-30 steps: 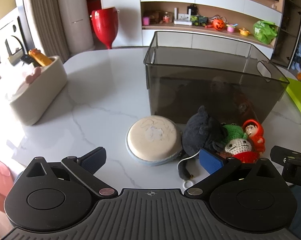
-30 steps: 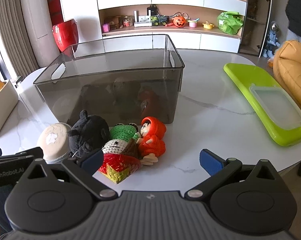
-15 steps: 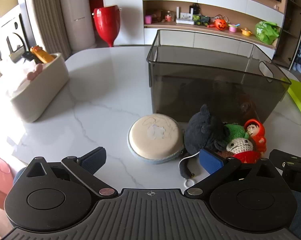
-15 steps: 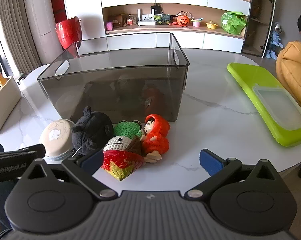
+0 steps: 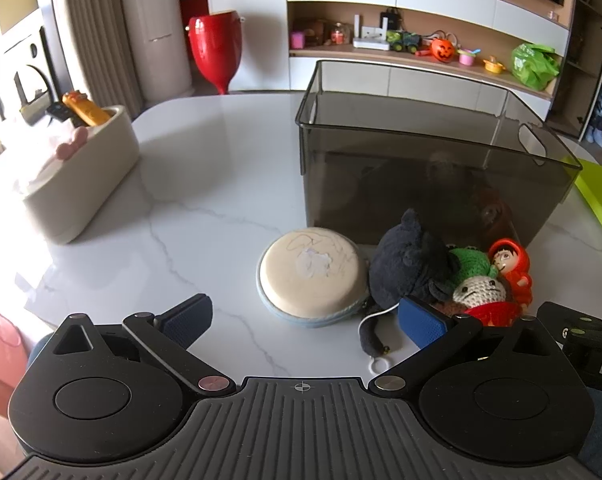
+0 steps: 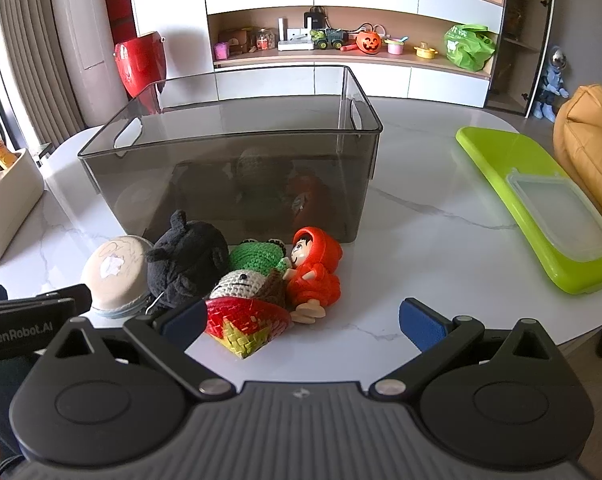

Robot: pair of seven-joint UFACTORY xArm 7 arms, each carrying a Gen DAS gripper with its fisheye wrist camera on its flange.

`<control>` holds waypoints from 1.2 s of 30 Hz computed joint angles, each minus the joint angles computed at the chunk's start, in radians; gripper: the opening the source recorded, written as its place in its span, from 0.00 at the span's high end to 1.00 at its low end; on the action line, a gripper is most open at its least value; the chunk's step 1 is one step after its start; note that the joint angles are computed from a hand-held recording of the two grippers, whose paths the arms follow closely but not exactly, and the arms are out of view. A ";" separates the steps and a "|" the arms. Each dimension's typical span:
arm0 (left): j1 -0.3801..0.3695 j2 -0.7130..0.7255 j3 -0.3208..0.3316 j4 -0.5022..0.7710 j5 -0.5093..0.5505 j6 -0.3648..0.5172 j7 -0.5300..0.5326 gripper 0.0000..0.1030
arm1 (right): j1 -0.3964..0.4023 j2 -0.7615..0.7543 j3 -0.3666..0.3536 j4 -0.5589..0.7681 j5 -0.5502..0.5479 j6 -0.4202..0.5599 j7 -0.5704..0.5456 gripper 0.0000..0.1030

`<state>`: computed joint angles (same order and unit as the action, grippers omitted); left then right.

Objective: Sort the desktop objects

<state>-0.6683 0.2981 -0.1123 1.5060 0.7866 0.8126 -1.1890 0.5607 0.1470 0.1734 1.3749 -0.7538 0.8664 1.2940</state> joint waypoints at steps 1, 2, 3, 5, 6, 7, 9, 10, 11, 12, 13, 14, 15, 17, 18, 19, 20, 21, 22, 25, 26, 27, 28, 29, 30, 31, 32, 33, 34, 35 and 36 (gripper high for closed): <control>0.000 0.000 0.000 0.000 0.000 0.000 0.000 0.00 | 0.001 0.000 0.000 0.000 -0.001 0.002 0.000 0.00; 0.000 0.000 0.000 0.000 0.000 0.001 0.000 0.00 | 0.002 -0.002 0.001 -0.001 -0.002 0.001 0.001 0.00; -0.001 -0.001 0.000 -0.001 0.001 0.000 -0.001 0.00 | 0.002 -0.003 0.001 -0.003 -0.003 0.001 0.002 0.00; -0.001 -0.003 0.000 -0.003 0.004 0.001 -0.003 0.00 | 0.003 -0.006 0.002 -0.006 -0.005 0.000 0.005 0.00; 0.000 -0.002 0.000 -0.001 0.004 0.001 -0.003 0.00 | 0.001 -0.003 0.002 -0.001 -0.004 0.000 0.000 0.00; 0.000 -0.002 0.000 0.000 0.004 0.001 -0.003 0.00 | 0.001 -0.002 0.002 0.000 -0.004 0.001 -0.001 0.00; -0.002 -0.002 0.000 -0.002 0.007 0.003 -0.009 0.00 | 0.002 -0.004 0.002 -0.002 -0.004 0.000 0.000 0.00; -0.003 -0.002 0.000 -0.002 0.008 0.004 -0.010 0.00 | 0.002 -0.005 0.002 -0.003 -0.004 0.000 0.000 0.00; -0.003 -0.001 -0.001 -0.001 0.008 0.004 -0.009 0.00 | 0.002 -0.005 0.003 -0.004 -0.004 0.000 0.002 0.00; -0.003 0.000 -0.001 0.001 0.008 0.004 -0.008 0.00 | 0.002 -0.006 0.003 -0.004 -0.005 0.001 0.004 0.00; -0.003 0.002 -0.001 0.004 0.007 0.004 -0.006 0.00 | 0.002 -0.007 0.003 -0.005 -0.006 0.001 0.004 0.00; -0.004 0.004 -0.001 0.006 0.007 0.004 -0.004 0.00 | 0.002 -0.009 0.004 -0.006 -0.007 0.001 0.004 0.00; -0.005 0.002 0.000 0.004 0.008 0.005 -0.006 0.00 | 0.002 -0.009 0.004 -0.007 -0.007 0.001 0.005 0.00; -0.005 -0.003 0.000 -0.002 0.010 0.005 -0.011 0.00 | 0.001 -0.008 0.005 -0.005 -0.007 0.002 0.003 0.00; -0.005 -0.002 -0.001 -0.001 0.010 0.005 -0.010 0.00 | 0.001 -0.005 0.005 0.000 -0.006 0.002 0.000 0.00; -0.005 -0.001 -0.001 0.001 0.010 0.005 -0.010 0.00 | 0.001 -0.004 0.005 0.000 -0.006 0.002 0.000 0.00; -0.004 0.000 -0.001 0.002 0.010 0.005 -0.009 0.00 | 0.002 -0.004 0.004 0.000 -0.006 0.003 0.000 0.00; -0.005 0.000 -0.001 0.002 0.010 0.006 -0.009 0.00 | 0.002 -0.004 0.004 0.000 -0.006 0.003 0.000 0.00; -0.006 -0.003 -0.001 -0.002 0.012 0.006 -0.014 0.00 | 0.002 -0.005 0.004 0.000 -0.006 0.002 0.001 0.00; -0.006 -0.003 -0.001 -0.003 0.012 0.009 -0.018 0.00 | 0.003 -0.007 0.004 -0.004 -0.011 0.001 0.006 0.00; -0.008 -0.005 -0.002 -0.006 0.014 0.010 -0.024 0.00 | 0.003 -0.007 0.004 -0.005 -0.011 0.001 0.006 0.00; -0.008 -0.005 -0.002 -0.007 0.015 0.011 -0.026 0.00 | 0.003 -0.008 0.004 -0.005 -0.011 0.001 0.007 0.00; -0.008 -0.005 -0.003 -0.007 0.015 0.012 -0.026 0.00 | 0.002 -0.009 0.004 -0.006 -0.011 0.000 0.007 0.00; -0.007 -0.005 -0.003 -0.006 0.014 0.013 -0.025 0.00 | 0.002 -0.009 0.005 -0.007 -0.010 0.001 0.007 0.00; -0.007 -0.004 -0.004 -0.005 0.013 0.013 -0.023 0.00 | 0.002 -0.009 0.005 -0.007 -0.010 0.002 0.007 0.00; -0.005 -0.003 -0.004 -0.003 0.010 0.013 -0.019 0.00 | 0.001 -0.009 0.005 -0.007 -0.010 0.002 0.007 0.00; -0.002 0.001 -0.005 0.002 0.005 0.015 -0.009 0.00 | 0.001 -0.010 0.005 -0.007 -0.010 0.003 0.007 0.00; 0.001 0.004 -0.005 0.009 -0.001 0.018 0.007 0.00 | 0.000 -0.009 0.005 -0.004 -0.006 0.003 0.003 0.00; 0.003 0.008 -0.005 0.017 -0.008 0.022 0.024 0.00 | -0.001 -0.008 0.005 -0.001 -0.002 0.004 -0.002 0.00; 0.005 0.011 -0.002 0.023 -0.010 0.025 0.037 0.00 | -0.005 -0.003 0.003 0.008 0.002 0.003 -0.014 0.00; 0.007 0.016 0.002 0.034 -0.011 0.033 0.049 0.00 | -0.007 -0.005 0.000 0.010 -0.003 0.004 -0.018 0.00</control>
<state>-0.6615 0.3140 -0.1108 1.5396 0.7760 0.8454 -1.1395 0.5541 0.1424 0.1734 1.3846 -0.7563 0.8702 1.2764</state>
